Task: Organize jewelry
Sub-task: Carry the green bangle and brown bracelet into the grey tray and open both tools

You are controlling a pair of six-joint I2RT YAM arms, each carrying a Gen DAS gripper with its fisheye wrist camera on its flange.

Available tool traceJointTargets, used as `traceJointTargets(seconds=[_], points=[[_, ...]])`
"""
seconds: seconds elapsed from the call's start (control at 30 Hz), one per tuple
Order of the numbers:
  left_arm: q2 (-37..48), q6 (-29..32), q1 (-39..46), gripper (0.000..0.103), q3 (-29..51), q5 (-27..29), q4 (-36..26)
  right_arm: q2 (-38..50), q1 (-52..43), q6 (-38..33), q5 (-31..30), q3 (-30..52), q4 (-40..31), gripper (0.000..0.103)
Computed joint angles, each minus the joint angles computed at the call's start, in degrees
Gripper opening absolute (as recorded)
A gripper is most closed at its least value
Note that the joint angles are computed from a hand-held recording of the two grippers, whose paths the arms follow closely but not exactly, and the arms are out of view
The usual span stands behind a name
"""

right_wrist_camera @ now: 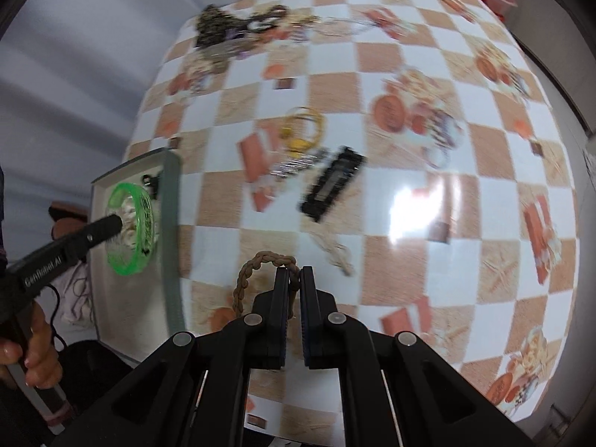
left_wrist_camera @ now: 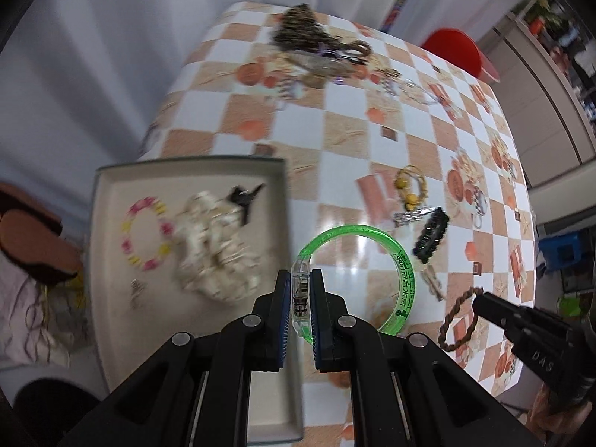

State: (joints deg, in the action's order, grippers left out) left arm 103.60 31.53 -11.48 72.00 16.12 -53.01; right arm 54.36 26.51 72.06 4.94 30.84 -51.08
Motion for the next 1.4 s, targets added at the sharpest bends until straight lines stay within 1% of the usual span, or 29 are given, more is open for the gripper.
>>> traceJointTargets(seconds=[0.17, 0.37, 0.6, 0.87, 0.97, 1.03, 1.27, 1.4], points=[[1.20, 3.41, 6.72, 0.014, 1.69, -0.22, -1.27, 9.70, 1.08, -3.72, -0.88, 5.39, 5.75, 0.006], [4.27, 6.77, 14.82, 0.014, 2.27, -2.99, -0.77, 21.95, 2.47, -8.24, -3.14, 12.14, 12.52, 0.006], [8.67, 8.33, 20.82, 0.014, 1.27, -7.79, 3.51, 36.13, 2.86, -12.56, -8.59, 19.67, 20.04, 0.006], [12.76, 9.34, 22.54, 0.014, -0.65, -12.16, 9.97, 50.40, 1.97, -13.59, -16.20, 25.60, 26.94, 0.006], [13.72, 9.10, 22.19, 0.014, -1.02, -12.76, 11.81, 55.26, 1.55, -13.84, -17.39, 28.42, 27.00, 0.006], [14.33, 8.94, 22.05, 0.014, -1.19, -13.01, 12.85, 57.41, 1.30, -14.46, -16.84, 30.37, 26.03, 0.006], [15.99, 8.69, 21.59, 0.014, -1.01, -13.21, 15.46, 60.83, 0.12, -16.83, -11.51, 35.42, 22.52, 0.006], [15.26, 9.05, 21.21, 0.014, -2.46, -13.45, 17.48, 63.01, -0.42, -17.16, -11.95, 36.59, 22.28, 0.006]])
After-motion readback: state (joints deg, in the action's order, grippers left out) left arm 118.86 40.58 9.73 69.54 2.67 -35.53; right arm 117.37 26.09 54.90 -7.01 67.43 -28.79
